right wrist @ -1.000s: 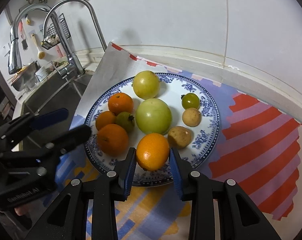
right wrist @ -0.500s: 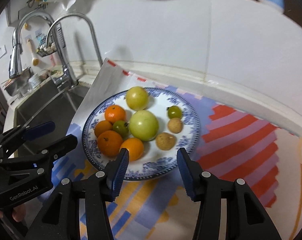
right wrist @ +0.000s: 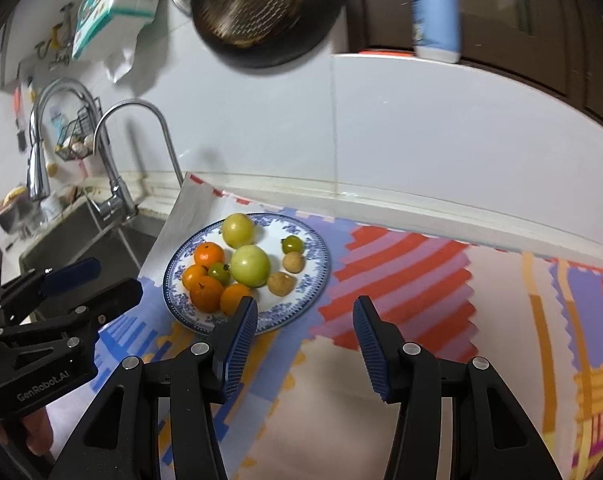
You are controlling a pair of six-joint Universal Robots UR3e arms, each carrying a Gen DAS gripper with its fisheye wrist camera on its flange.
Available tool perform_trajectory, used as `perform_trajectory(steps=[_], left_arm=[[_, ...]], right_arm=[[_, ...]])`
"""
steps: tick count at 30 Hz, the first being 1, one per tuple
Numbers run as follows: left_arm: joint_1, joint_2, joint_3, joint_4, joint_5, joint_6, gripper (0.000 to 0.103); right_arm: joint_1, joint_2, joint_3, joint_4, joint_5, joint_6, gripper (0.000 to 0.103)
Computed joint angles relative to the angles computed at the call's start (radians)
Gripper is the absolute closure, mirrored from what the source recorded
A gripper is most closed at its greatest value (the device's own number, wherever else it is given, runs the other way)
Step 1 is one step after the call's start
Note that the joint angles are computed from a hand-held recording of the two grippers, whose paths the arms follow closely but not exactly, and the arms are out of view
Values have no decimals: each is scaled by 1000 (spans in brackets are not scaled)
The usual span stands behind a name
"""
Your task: Organize fruits
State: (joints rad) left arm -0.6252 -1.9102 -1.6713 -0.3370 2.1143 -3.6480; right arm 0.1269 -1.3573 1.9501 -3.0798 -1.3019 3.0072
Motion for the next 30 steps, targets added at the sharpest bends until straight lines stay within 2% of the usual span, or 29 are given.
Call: perform_trajectory(steps=[4,8,11,17,30], left_arm=[[-51,-1,21,-19,38,-28,25],[-100,-6,48,-40,60,-67,20],[-135,-24,84,-58,77,-73,16],[-200,-77,176,-100,123,-75,13],[-301,-141,300,-183,216,-99,3]], right_arm=[[-31,-101,105,-23,-9,9,46],[-83,-213,201,-18,13,4,44],[-137,-309,267,17,48,-18,38],[-255,-497,386,84,88,-64,33],[-515,-852,526,318,236,-175,29]])
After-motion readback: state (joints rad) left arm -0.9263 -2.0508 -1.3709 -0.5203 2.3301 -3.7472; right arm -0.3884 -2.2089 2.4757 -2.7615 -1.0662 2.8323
